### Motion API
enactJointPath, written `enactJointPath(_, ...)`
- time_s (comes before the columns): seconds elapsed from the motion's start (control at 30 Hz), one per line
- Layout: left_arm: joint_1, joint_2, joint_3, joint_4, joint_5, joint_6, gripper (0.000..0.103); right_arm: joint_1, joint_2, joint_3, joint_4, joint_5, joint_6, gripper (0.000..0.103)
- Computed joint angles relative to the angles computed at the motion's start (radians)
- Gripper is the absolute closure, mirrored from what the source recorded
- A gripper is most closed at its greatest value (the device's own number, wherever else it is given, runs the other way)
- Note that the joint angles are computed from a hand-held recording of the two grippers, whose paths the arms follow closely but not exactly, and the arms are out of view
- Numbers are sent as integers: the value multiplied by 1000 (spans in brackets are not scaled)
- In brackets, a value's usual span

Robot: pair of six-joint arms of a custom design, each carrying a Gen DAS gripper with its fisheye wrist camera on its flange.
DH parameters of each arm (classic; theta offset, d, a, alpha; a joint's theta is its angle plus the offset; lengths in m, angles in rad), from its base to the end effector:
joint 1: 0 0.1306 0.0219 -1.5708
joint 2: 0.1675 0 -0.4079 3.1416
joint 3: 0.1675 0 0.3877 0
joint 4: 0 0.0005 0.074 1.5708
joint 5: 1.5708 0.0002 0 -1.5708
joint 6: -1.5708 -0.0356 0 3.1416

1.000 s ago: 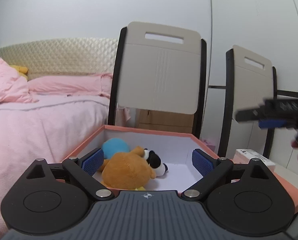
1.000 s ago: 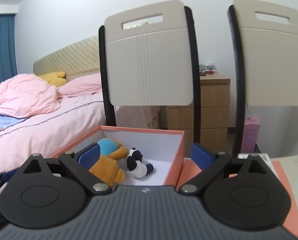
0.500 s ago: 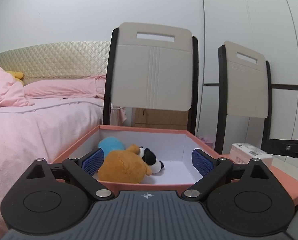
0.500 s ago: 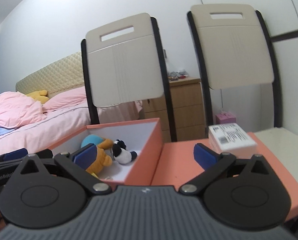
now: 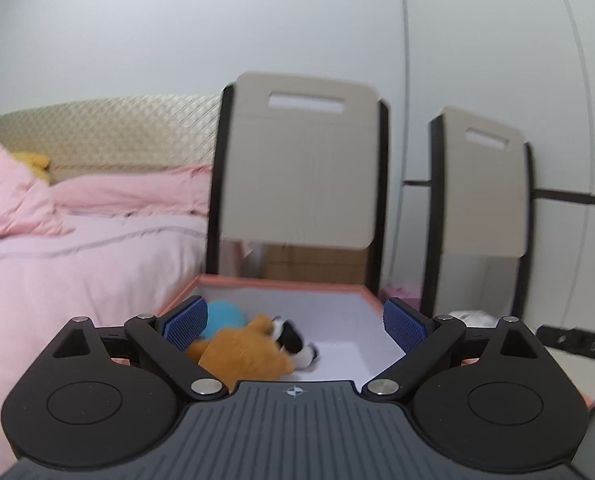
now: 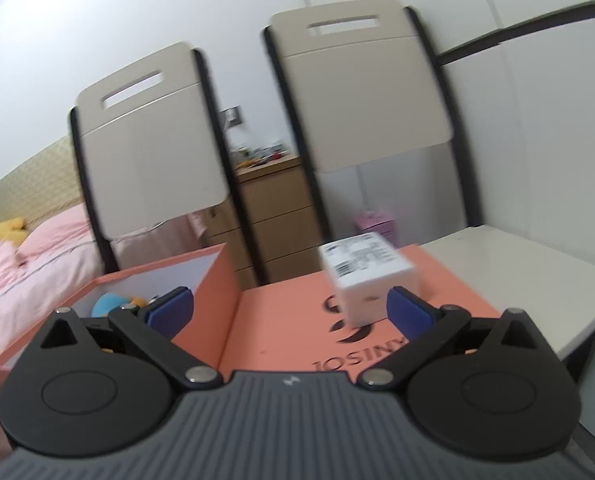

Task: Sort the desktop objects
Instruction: 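Move the right gripper to the white labelled package and grasp it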

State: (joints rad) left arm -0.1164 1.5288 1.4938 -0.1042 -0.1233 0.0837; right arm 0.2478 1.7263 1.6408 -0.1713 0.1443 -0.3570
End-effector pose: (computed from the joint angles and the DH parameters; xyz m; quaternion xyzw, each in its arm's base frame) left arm 0.5653 -0.0622 0.5064 -0.0281 0.7537 -0.0192 0.6563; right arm 0.6250 0.1523 0.4564 0.0871 0.7862 0.1269 0.5985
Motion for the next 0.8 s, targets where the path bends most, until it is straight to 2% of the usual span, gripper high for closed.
enactJointPath(0.13, 6, -6, 21, 28, 14, -63, 7, -12, -4, -16, 24, 25, -52, 0)
enactJointPath(0.2, 16, -4, 29, 30, 36, -38, 7, -15, -3, -21, 20, 17, -72, 0)
enactJointPath(0.23, 19, 4, 45, -4, 55, -33, 7, -16, -3, -24, 18, 12, -75, 0)
enactJointPath(0.3, 20, 27, 100, -118, 78, -29, 7, -18, 2, -21, 7, -4, -78, 0)
enactJointPath(0.33, 21, 35, 114, -144, 94, -34, 7, -20, 3, -22, 8, -13, -81, 0)
enactJointPath(0.47, 24, 61, 153, -207, 87, -50, 7, -30, -1, -31, 6, -32, -89, 0)
enactJointPath(0.57, 35, 87, 207, -299, 99, -21, 7, -36, -8, -38, -2, -39, -85, 0)
enactJointPath(0.7, 37, 92, 213, -311, 94, -40, 7, -42, -4, -37, -5, -45, -64, 0)
enactJointPath(0.8, 47, 117, 258, -381, 105, -17, 7, -49, 10, -17, -18, -58, -57, 0)
